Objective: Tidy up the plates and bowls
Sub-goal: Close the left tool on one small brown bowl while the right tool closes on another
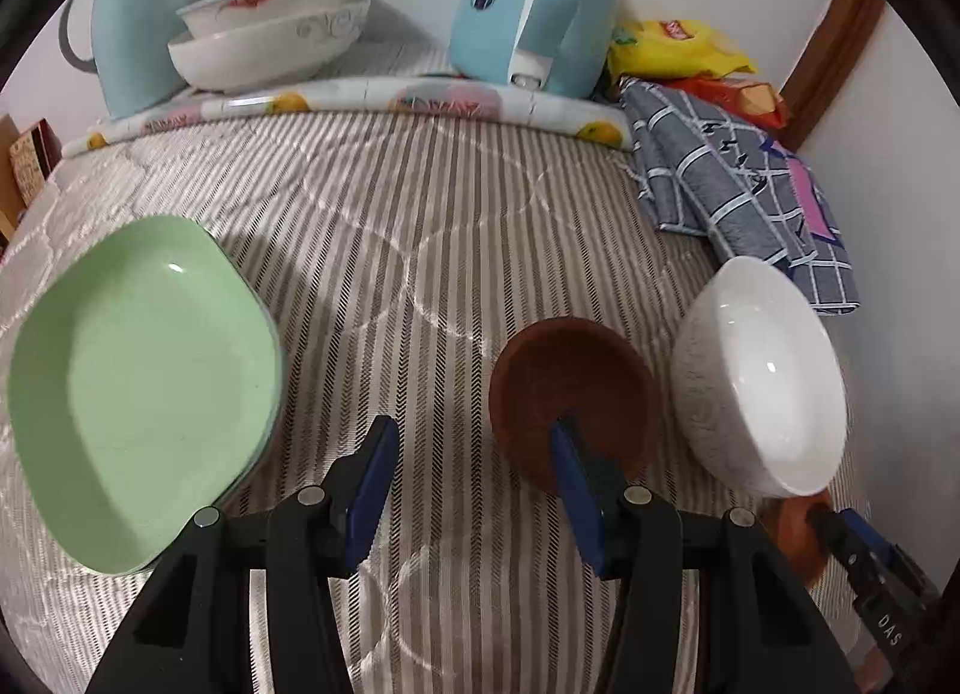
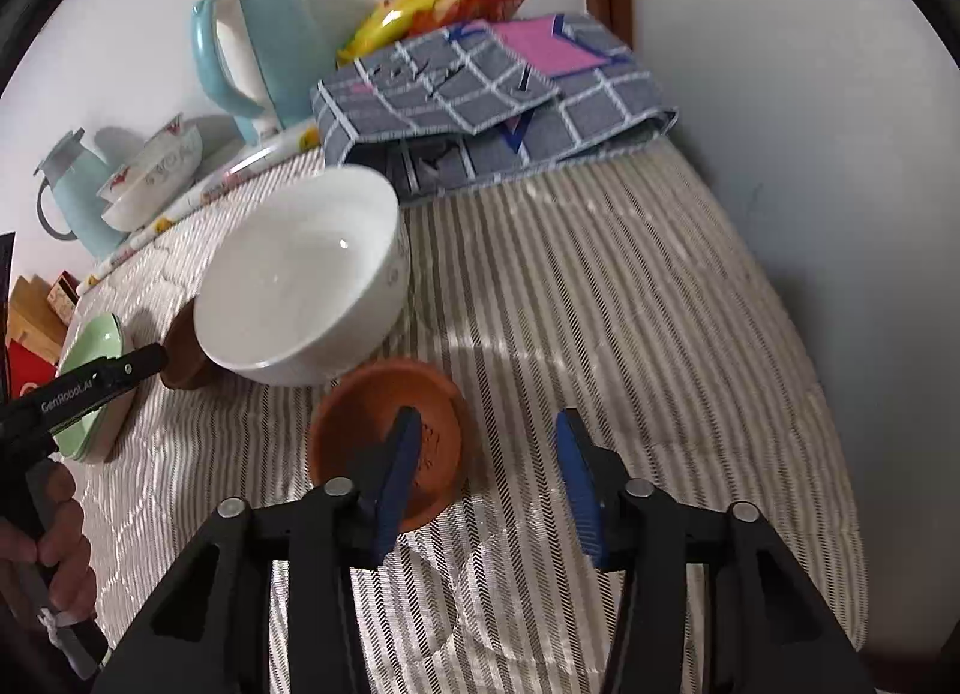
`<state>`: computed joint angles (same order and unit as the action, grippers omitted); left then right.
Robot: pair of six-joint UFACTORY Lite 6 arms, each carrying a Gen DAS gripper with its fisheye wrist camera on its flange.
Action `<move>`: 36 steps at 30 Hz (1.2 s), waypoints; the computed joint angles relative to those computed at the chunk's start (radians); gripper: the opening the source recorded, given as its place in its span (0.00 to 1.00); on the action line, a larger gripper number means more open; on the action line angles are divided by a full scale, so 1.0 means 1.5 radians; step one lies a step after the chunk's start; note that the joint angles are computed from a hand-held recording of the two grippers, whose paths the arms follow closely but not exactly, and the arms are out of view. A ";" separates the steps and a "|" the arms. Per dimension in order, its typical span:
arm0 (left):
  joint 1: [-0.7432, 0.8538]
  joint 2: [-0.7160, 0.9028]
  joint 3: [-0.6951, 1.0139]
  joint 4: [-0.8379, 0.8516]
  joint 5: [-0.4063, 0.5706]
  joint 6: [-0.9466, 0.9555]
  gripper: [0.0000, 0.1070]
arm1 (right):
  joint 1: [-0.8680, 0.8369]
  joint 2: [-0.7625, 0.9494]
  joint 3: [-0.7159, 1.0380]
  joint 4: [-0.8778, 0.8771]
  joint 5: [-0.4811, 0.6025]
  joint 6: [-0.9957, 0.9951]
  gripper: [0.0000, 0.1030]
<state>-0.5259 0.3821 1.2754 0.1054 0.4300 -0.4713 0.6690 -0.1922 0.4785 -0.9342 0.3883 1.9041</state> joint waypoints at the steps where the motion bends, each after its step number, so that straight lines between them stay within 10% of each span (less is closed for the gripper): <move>1: 0.002 0.010 0.003 -0.010 -0.006 0.010 0.46 | -0.002 0.010 0.001 -0.007 -0.010 0.005 0.40; 22: 0.003 0.065 0.034 0.007 -0.046 0.009 0.33 | -0.003 0.097 0.013 -0.226 -0.040 0.225 0.37; 36: 0.002 0.071 0.050 -0.003 -0.028 0.027 0.23 | -0.008 0.109 0.033 -0.153 -0.036 0.153 0.36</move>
<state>-0.5223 0.4883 1.3496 0.1003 0.3879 -0.4310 0.6562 -0.0283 0.5280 -1.1631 0.3338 2.1329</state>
